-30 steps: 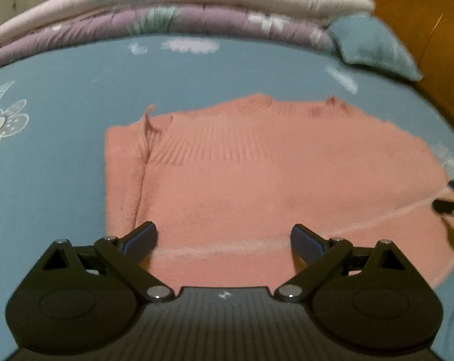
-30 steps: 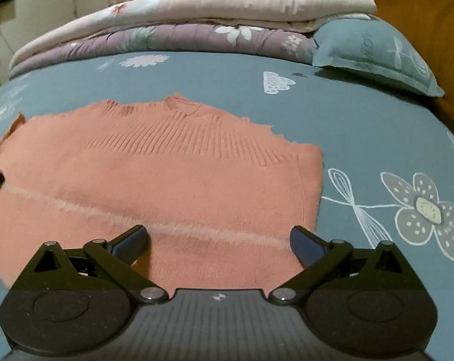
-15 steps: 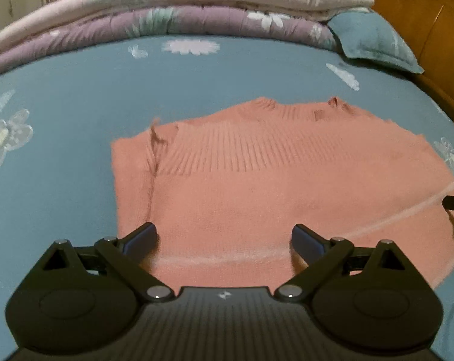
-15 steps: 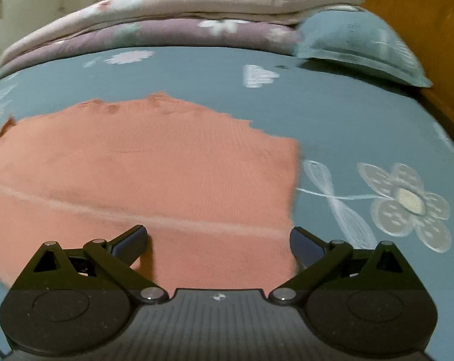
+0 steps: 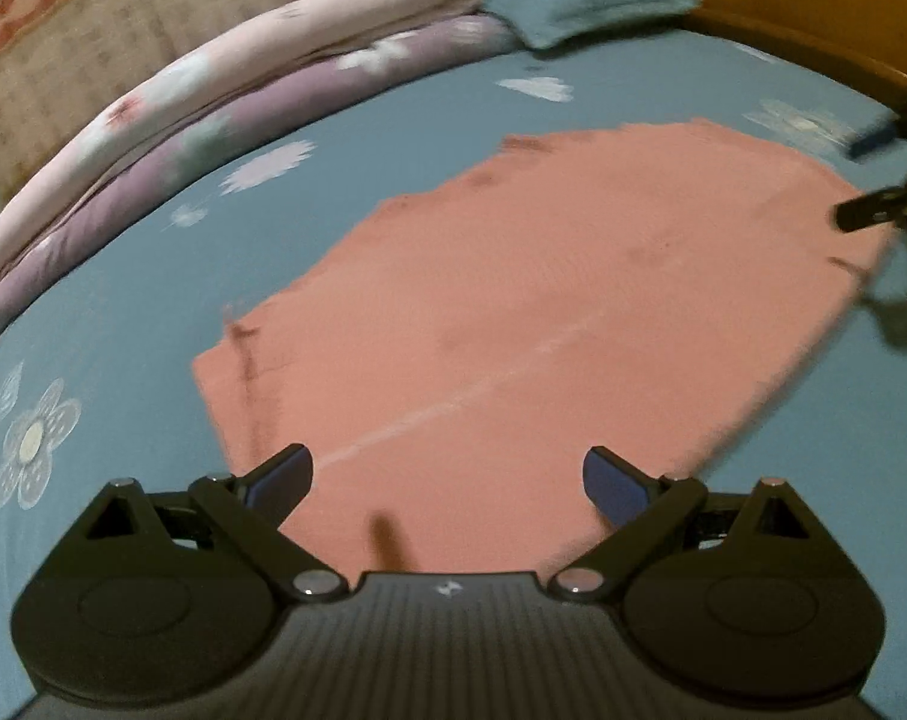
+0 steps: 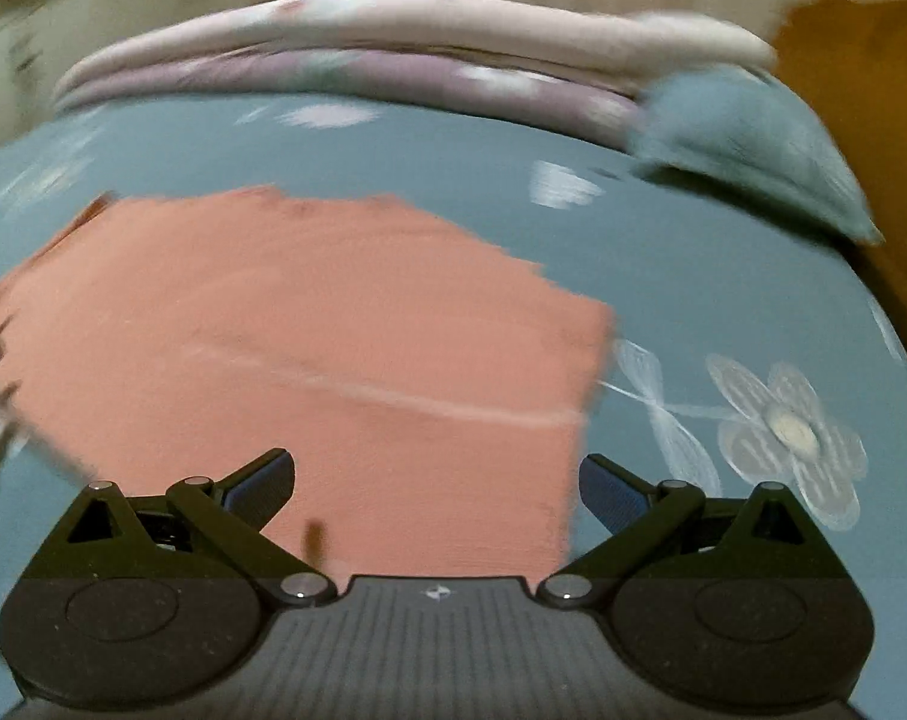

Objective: Fold clothes

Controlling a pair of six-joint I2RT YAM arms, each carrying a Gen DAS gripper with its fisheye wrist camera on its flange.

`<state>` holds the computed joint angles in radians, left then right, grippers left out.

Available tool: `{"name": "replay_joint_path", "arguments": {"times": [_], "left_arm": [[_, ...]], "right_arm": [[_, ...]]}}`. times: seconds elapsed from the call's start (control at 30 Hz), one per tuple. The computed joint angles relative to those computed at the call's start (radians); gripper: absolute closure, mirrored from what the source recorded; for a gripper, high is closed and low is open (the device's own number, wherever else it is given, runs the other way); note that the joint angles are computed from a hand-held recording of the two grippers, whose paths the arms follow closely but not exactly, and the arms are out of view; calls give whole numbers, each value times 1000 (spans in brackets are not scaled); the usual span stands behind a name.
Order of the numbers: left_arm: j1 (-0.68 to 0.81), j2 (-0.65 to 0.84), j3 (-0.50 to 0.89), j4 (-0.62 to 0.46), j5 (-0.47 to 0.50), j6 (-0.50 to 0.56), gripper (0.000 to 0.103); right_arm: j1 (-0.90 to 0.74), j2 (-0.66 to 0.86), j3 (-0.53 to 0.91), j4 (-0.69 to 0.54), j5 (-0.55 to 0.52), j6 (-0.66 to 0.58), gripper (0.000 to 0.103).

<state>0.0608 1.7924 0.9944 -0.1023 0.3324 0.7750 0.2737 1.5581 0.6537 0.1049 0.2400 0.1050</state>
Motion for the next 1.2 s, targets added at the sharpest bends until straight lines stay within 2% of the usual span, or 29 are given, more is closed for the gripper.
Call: {"name": "replay_joint_path", "arguments": {"times": [0.1, 0.17, 0.37, 0.47, 0.6, 0.73, 0.8, 0.97, 1.07, 1.2], "left_arm": [[-17, -44, -67, 13, -8, 79, 6], [-34, -69, -121, 51, -35, 148, 6], [-87, -89, -252, 213, -130, 326, 6], [-127, -68, -297, 327, -153, 370, 6], [-197, -13, -300, 458, -171, 401, 5], [-251, 48, -324, 618, -194, 503, 0], [-248, 56, -329, 646, -187, 547, 0], [-158, 75, -336, 702, -180, 642, 0], [-116, 122, -338, 796, -233, 691, 0], [-122, 152, -319, 826, -259, 676, 0]], "right_arm": [[69, 6, 30, -51, -13, -100, 0], [126, 20, 46, -77, 20, -189, 0], [279, 142, 82, -90, 265, -446, 0], [318, 186, 99, -29, 320, -520, 0], [329, 278, 173, 52, 322, -575, 0], [348, 344, 198, 151, 349, -683, 0], [355, 361, 193, 203, 356, -734, 0], [307, 272, 58, 243, 405, -733, 0], [261, 230, -16, 260, 447, -736, 0], [238, 221, -36, 277, 459, -719, 0]]}}
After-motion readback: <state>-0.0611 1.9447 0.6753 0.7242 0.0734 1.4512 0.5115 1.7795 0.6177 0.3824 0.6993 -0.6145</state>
